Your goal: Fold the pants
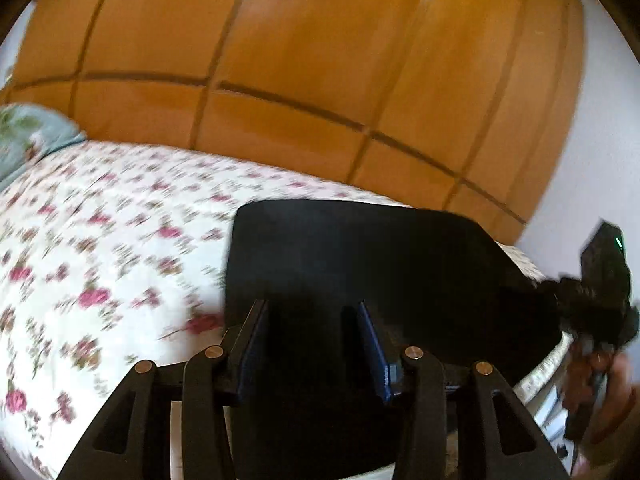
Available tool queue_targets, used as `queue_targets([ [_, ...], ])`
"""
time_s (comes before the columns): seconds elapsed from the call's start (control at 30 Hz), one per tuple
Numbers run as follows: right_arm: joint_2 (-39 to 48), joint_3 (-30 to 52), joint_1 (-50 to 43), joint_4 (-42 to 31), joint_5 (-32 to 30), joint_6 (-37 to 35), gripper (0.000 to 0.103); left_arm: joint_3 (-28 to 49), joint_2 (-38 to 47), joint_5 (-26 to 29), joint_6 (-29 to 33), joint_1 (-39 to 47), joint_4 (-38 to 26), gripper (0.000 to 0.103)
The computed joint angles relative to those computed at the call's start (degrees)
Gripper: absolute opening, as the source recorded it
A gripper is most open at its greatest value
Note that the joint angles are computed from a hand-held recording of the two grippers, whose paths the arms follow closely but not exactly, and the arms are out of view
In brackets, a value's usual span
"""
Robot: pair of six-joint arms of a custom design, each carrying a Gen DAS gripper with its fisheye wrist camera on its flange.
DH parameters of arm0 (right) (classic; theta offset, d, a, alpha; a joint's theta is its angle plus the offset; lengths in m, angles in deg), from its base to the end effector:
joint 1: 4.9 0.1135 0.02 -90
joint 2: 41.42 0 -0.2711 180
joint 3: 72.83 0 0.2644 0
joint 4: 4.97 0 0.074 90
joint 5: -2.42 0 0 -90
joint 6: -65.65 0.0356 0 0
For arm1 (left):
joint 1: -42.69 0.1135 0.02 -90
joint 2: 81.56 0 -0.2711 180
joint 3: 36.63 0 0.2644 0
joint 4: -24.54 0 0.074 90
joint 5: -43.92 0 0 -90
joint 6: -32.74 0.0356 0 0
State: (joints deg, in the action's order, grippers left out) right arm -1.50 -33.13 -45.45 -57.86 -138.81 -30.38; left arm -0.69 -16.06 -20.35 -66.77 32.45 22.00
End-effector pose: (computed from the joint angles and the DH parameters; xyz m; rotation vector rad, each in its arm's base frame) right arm 0.1201 -0.0662 0.2094 0.3082 2.1451 0.6602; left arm 0.2210 -0.0556 0.1734 0.2823 2.1253 -0.6804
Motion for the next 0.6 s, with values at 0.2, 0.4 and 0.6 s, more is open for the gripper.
queue_targets([
  [0.2,5.7,0.2,-0.3,-0.1,3.6,-2.9,0.013,1.0,-1.1,-5.7,4.2,-9.3,-3.8,0.045],
  [0.4,14.0,-5.0,-3.2,8.2,3.1,-2.9,0.013,-0.7,1.8,-13.4,8.1,-15.3,-0.3,0.046],
  [0.6,7.6,-1.1,-3.7,-0.4,5.7,-4.2,0.026,3.3,0.0,-4.1,7.4,-8.4,-8.5,0.046],
])
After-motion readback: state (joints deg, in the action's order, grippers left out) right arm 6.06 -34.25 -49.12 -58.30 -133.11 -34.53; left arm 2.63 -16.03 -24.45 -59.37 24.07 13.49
